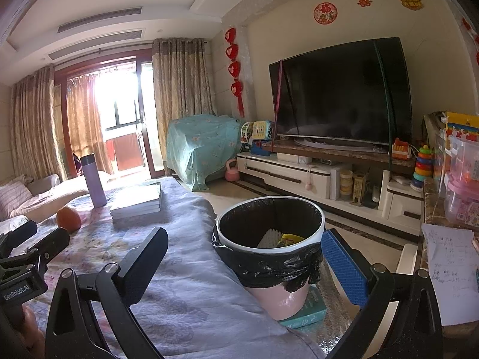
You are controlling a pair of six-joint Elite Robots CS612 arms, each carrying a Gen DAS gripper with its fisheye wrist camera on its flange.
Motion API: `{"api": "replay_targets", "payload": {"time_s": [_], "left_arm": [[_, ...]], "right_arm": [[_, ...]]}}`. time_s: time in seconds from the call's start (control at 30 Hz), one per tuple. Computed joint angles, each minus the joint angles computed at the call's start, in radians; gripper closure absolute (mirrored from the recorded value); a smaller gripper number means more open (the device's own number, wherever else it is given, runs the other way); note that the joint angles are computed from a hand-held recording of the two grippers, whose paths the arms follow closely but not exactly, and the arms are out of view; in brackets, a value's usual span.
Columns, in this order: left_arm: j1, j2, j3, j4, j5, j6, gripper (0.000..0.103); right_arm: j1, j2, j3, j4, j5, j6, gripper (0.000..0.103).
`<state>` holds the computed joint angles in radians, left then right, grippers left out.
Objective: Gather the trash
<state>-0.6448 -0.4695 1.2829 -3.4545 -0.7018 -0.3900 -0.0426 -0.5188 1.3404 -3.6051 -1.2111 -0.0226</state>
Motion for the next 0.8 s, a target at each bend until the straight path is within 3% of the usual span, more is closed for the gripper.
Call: {"api": "replay_targets", "payload": {"time_s": [0.8], "left_arm": [[0.0,0.0,0.004,-0.006,-0.002,0.006,0.001]], "right_arm": [[-0.002,-0.006,0.005,0.006,0.006,0.001,0.0]]}}
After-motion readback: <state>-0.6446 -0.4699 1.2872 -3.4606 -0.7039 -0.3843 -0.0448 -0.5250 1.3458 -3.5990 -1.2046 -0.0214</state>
